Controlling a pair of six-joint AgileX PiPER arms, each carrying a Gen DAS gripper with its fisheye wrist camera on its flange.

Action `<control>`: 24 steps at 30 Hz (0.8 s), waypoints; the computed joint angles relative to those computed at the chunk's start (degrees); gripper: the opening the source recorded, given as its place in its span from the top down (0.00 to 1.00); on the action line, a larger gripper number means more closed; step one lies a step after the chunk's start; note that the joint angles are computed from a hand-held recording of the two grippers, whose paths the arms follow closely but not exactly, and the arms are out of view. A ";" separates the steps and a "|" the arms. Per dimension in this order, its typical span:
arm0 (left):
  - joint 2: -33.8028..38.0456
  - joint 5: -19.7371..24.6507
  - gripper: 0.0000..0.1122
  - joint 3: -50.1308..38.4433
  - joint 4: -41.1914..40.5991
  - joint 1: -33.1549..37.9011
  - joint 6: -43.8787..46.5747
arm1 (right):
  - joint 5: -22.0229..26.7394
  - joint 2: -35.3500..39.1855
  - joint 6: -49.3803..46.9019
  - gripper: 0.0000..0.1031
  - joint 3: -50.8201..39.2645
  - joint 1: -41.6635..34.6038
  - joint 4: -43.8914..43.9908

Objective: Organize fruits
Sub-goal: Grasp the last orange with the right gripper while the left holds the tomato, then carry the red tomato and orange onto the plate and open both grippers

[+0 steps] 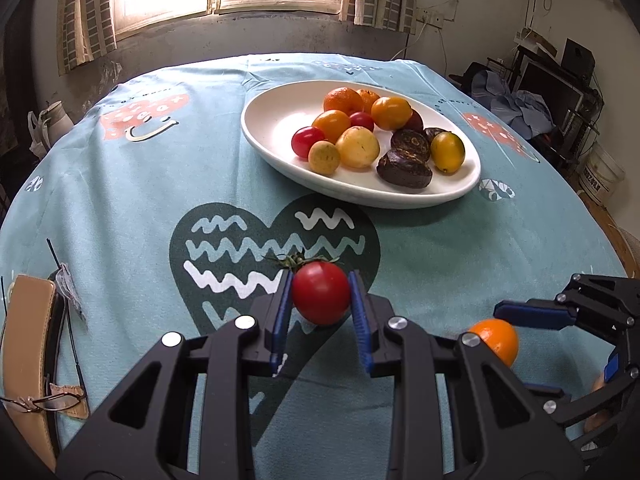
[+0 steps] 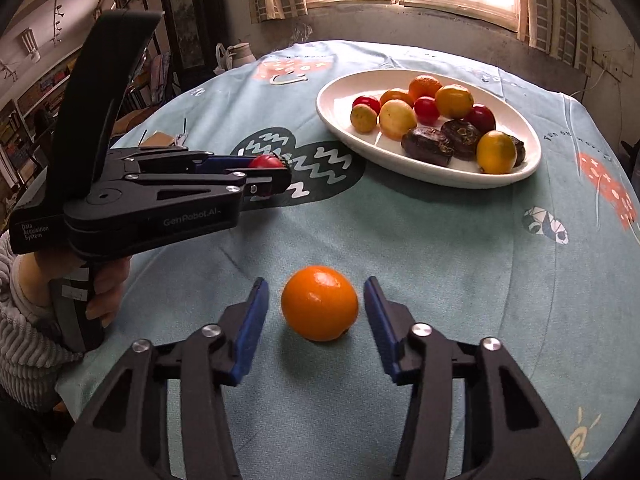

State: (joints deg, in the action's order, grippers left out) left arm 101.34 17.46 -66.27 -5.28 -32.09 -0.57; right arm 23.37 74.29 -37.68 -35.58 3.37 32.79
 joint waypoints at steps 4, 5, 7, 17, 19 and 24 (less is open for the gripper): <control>1.33 1.66 0.74 -1.31 -0.51 -0.16 0.90 | -0.41 -0.52 0.11 0.61 0.22 1.38 -0.38; 1.59 1.99 0.74 -1.57 -0.64 -0.19 1.12 | -0.08 -1.04 -3.26 0.61 0.61 0.33 3.10; 1.64 1.90 0.74 -1.50 -1.21 -0.17 1.64 | 1.37 -1.96 -10.50 0.61 1.44 -3.85 11.30; 0.71 3.71 0.75 -10.19 -2.86 1.19 2.69 | 8.51 -3.26 -12.22 0.61 -6.39 -16.34 17.44; 3.70 7.20 0.75 -17.73 -2.73 2.13 1.73 | 7.89 -2.41 -7.39 0.61 -11.57 -15.69 13.88; 13.88 14.02 0.75 -34.54 -1.14 3.06 -3.05 | -0.36 4.99 3.87 0.61 -19.39 -10.12 5.59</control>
